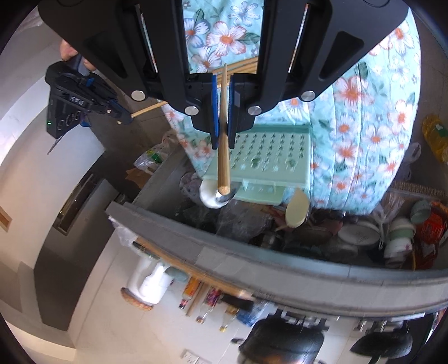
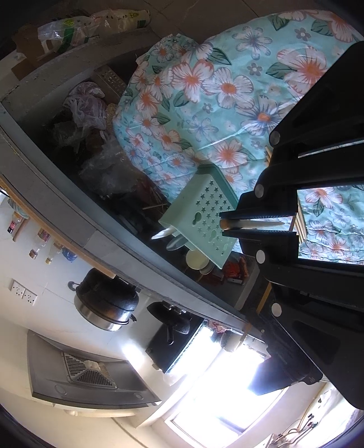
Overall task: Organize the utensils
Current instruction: 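Carry the chopstick over the green holder with the left tool while the right tool lifts its chopstick, then lower the chopstick into the green holder and open the left tool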
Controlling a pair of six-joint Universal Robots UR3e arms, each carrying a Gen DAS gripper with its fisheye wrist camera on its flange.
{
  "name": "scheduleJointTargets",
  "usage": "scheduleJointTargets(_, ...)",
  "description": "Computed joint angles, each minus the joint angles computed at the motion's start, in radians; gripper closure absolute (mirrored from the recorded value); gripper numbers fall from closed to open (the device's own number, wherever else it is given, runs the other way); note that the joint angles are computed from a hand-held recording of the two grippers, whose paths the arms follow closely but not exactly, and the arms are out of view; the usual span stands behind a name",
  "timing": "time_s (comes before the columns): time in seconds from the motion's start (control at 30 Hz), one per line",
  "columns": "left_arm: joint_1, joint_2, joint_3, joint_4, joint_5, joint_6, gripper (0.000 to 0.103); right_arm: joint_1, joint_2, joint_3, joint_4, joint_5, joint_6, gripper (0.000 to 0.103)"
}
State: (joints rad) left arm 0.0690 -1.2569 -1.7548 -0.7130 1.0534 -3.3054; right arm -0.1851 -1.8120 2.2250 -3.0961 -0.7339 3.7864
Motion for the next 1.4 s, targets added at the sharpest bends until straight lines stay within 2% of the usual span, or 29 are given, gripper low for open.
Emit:
scheduleJointTargets(0.13, 0.049, 0.003, 0.075, 0.015, -0.048, 0.001, 0.099, -0.045, -0.017, -0.039, 0.060, 0.029, -0.028, 0.096)
scheduleJointTargets(0.3, 0.061, -0.087, 0.219, 0.098, -0.017, -0.024, 0.099, -0.072, -0.014, -0.109, 0.119, 0.063, -0.046, 0.096)
scheduleJointTargets(0.53, -0.013, -0.342, 0.488, 0.206, 0.165, -0.024, 0.099, -0.097, -0.086, -0.155, 0.148, 0.069, -0.037, 0.096)
scheduleJointTargets(0.67, -0.051, -0.516, 0.652, 0.195, 0.235, -0.020, 0.099, -0.108, -0.120, -0.189, 0.188, 0.065, -0.048, 0.096)
scheduleJointTargets(0.83, -0.097, -0.649, 0.719, 0.178, 0.303, -0.002, 0.099, -0.098, -0.145, -0.240, 0.241, 0.042, -0.071, 0.096)
scheduleJointTargets(1.0, -0.096, -0.681, 0.653, 0.181, 0.285, -0.018, 0.098, -0.072, -0.124, -0.315, 0.278, 0.007, -0.094, 0.096)
scheduleJointTargets(1.07, -0.087, -0.666, 0.608, 0.184, 0.276, -0.031, 0.093, -0.056, -0.102, -0.357, 0.286, -0.008, -0.095, 0.096)
scheduleJointTargets(1.13, -0.073, -0.637, 0.553, 0.202, 0.261, -0.049, 0.075, -0.035, -0.071, -0.408, 0.289, -0.027, -0.098, 0.096)
scheduleJointTargets(1.17, -0.061, -0.611, 0.511, 0.229, 0.250, -0.060, 0.072, -0.021, -0.052, -0.444, 0.292, -0.043, -0.101, 0.096)
scheduleJointTargets(1.3, -0.047, -0.527, 0.406, 0.289, 0.278, -0.060, 0.048, 0.038, 0.035, -0.592, 0.302, -0.106, -0.111, 0.096)
scheduleJointTargets(1.4, -0.019, -0.428, 0.292, 0.329, 0.285, -0.072, 0.038, 0.116, 0.127, -0.724, 0.315, -0.197, -0.132, 0.096)
